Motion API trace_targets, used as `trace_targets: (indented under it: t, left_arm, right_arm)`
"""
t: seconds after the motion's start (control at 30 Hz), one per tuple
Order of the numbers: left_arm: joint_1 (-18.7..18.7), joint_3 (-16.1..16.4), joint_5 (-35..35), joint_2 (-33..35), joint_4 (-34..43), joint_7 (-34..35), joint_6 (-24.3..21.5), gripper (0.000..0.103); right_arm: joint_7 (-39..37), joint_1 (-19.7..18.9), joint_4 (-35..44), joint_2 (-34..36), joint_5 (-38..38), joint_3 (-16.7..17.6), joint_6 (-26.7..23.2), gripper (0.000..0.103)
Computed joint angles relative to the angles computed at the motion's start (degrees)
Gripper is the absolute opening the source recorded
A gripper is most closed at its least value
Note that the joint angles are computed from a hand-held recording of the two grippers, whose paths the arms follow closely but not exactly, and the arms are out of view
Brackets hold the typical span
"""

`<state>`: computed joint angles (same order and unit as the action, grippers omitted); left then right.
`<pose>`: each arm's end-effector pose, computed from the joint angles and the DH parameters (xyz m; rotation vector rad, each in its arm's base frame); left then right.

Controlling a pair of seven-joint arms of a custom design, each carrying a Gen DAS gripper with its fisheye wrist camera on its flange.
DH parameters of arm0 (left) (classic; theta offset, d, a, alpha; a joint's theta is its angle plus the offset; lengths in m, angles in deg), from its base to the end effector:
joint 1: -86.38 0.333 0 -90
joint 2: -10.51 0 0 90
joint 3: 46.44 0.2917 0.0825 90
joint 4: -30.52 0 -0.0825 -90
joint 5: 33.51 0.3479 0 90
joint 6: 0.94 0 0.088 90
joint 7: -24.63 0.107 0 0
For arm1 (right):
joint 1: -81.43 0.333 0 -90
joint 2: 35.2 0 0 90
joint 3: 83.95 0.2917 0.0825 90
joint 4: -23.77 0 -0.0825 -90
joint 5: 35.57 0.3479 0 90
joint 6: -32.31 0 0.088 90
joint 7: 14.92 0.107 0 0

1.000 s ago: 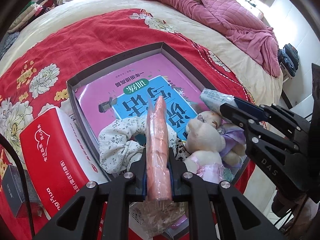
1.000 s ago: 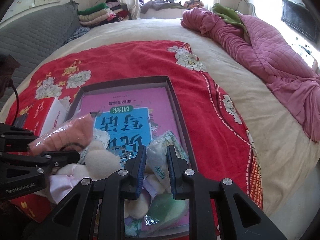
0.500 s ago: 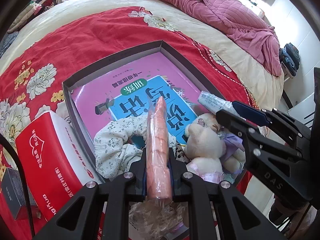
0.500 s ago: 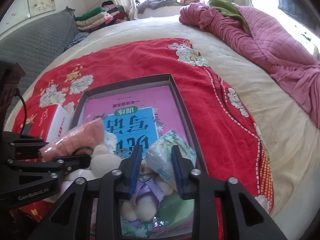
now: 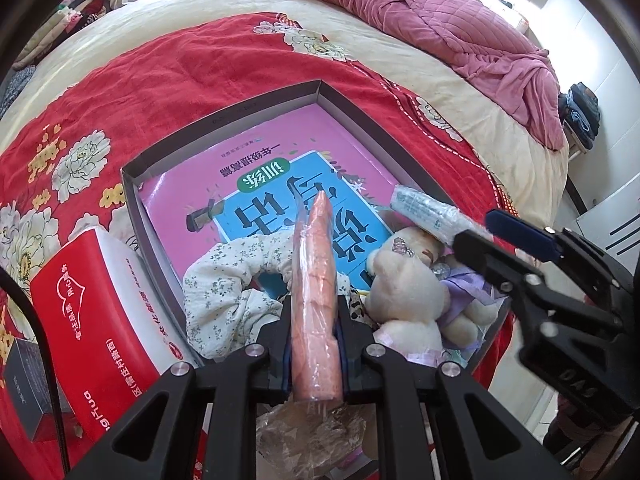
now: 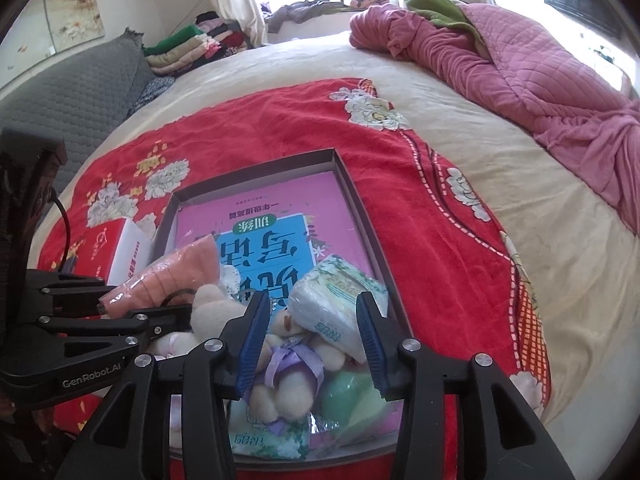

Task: Organize soft objects
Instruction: 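Lower both items into the tray and open both tools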

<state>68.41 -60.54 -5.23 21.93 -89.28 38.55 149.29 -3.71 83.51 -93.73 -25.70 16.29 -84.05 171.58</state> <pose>0.4800 -0.3088 0.3646 -2.3949 1.6006 -0.5482 0.5660 0.0221 0.3787 -2.2707 0.9685 -0.1542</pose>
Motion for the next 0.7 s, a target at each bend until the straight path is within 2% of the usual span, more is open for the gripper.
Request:
trace_targets:
  t: [0.07, 0.3, 0.4, 0.47, 0.53, 0.7]
  left_arm:
    - [0.13, -0.12, -0.63, -0.05, -0.05, 0.09, 0.02, 0.016]
    - [-0.39, -0.19, -0.42, 0.19, 1.17, 0.03, -2.16, 0.018]
    - [-0.56, -0.18, -0.18, 0.27, 1.46, -0.29, -2.71, 0.025]
    - [-0.59, -0.13, 0.08, 0.26, 1.43, -0.49, -2.61, 0.035]
    - [-0.51, -0.12, 0.0, 0.35, 1.39, -0.49, -2.46, 0.04]
    - [-0.38, 0.06, 0.14, 0.76, 1.43, -1.13, -1.95, 0.043]
  right_arm:
    - [-0.45, -0.37, -0.29, -0.55, 1.4, -0.12, 0.15, 0.056]
    - [0.44, -0.95, -1.06, -2.21, 2.28, -0.92, 0.4, 0.058]
    - [0.38, -0.95, -1.86, -3.14, 2.08, -1.14, 1.11, 0.059]
    - [0.77, -0.94, -2.21, -3.55, 1.92, -1.31, 1.47, 0.059]
    - [0.95, -1.02, -2.79, -4.13, 1.78, -1.53, 1.61, 0.059]
    - [0.89, -1.15, -3.84, -5.29, 1.77, -1.93, 2.18, 0.06]
